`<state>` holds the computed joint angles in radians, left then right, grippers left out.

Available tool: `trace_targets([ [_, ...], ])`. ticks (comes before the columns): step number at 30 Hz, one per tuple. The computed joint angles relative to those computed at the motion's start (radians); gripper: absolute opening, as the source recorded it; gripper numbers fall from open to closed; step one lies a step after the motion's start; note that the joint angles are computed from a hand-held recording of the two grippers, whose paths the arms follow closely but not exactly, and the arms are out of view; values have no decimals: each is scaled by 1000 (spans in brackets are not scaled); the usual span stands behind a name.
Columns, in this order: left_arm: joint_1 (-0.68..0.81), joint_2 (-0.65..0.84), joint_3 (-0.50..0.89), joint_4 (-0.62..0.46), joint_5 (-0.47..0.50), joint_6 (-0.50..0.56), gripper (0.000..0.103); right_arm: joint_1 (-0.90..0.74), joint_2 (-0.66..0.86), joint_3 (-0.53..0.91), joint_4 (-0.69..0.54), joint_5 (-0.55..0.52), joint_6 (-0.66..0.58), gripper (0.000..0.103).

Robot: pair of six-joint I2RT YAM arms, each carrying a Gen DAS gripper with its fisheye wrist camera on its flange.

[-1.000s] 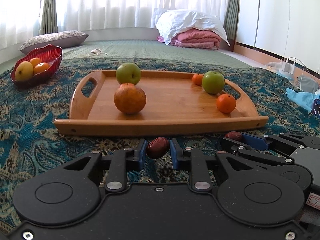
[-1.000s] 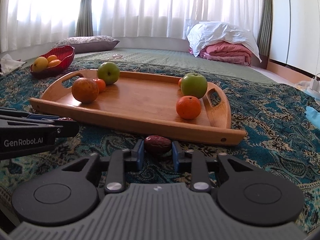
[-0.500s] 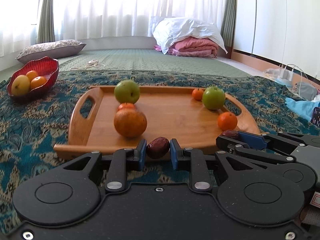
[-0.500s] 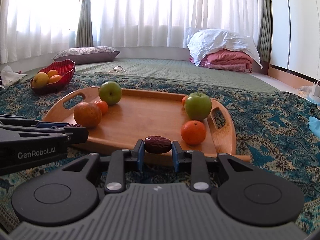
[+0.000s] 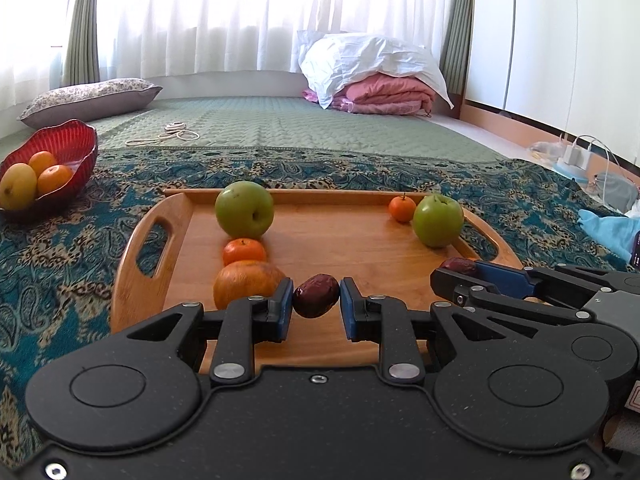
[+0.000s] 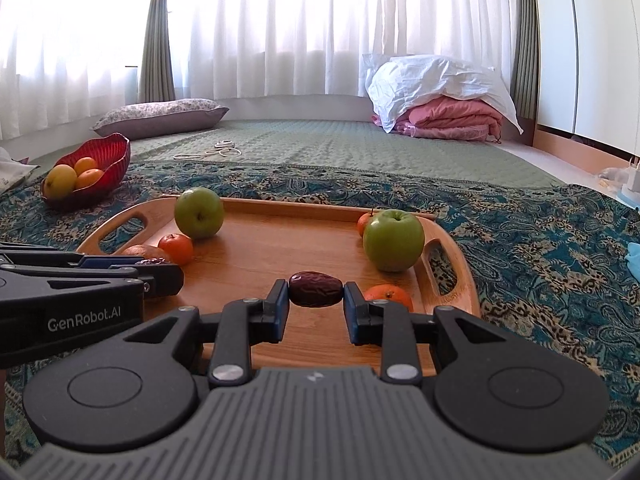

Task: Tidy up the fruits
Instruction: 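Carry the date over the tray with the left tool while the right tool carries its date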

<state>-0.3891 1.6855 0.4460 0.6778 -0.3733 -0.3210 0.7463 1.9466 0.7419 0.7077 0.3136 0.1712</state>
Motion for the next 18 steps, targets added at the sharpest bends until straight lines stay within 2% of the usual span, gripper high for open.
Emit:
trace_targets([
  [7, 81, 51, 110, -48, 95, 47, 24, -34, 38, 97, -64, -31, -12, 34],
  [10, 119, 80, 183, -118, 152, 45, 24, -48, 59, 145, -100, -41, -15, 34],
  [18, 159, 172, 333, -255, 227, 51, 24, -61, 111, 261, -214, -70, -58, 34],
])
